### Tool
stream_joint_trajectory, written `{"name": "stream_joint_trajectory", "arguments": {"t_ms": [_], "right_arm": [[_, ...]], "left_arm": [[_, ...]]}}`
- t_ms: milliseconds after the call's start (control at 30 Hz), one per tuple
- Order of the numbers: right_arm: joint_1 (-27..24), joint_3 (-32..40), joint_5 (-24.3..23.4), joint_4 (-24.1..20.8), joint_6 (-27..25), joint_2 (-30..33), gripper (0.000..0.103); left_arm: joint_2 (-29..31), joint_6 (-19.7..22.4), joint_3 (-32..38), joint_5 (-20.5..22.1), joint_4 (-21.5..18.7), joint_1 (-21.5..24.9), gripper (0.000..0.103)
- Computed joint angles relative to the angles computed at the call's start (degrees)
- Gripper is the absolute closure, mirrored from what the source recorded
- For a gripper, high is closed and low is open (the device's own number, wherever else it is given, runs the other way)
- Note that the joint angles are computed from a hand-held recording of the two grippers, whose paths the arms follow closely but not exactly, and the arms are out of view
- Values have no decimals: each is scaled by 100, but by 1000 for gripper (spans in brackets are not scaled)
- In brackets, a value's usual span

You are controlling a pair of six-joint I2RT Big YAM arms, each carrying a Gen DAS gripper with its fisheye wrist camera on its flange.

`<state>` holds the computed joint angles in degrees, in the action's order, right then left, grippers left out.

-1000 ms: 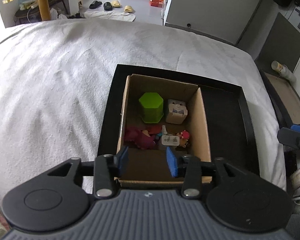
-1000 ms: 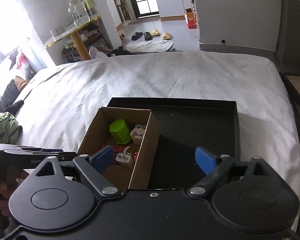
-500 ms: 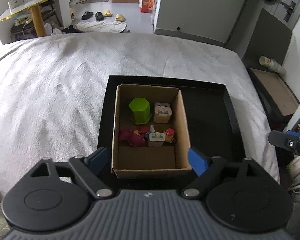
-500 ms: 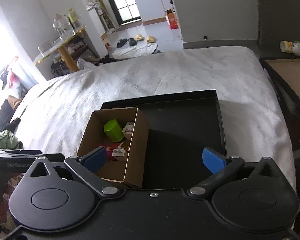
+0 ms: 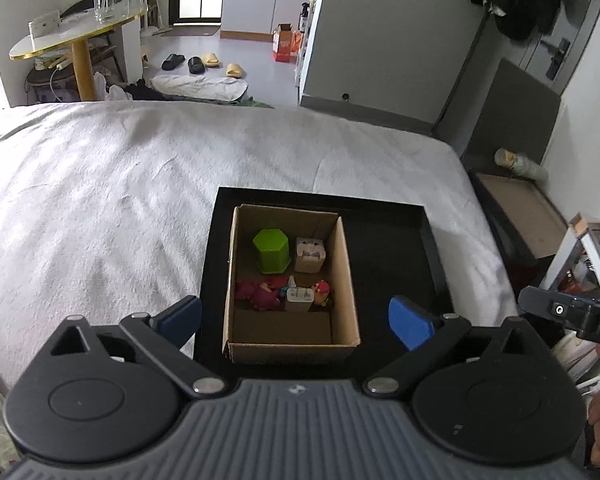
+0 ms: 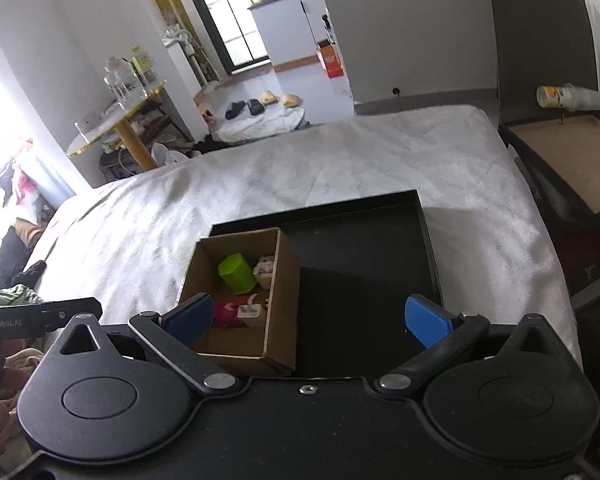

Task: Organize rigid objects

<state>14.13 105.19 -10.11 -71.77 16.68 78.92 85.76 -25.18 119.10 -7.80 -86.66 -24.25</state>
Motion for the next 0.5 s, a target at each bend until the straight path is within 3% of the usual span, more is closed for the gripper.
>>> {"name": "stream_joint_trajectory", "arguments": {"t_ms": [200, 500], "right_arm": [[50, -172, -7, 104, 282, -256, 0], [254, -62, 300, -113, 400, -352, 0]], "left_arm": [[-252, 83, -60, -49, 77, -87, 3], [-590, 148, -240, -33, 234, -136, 2]]}}
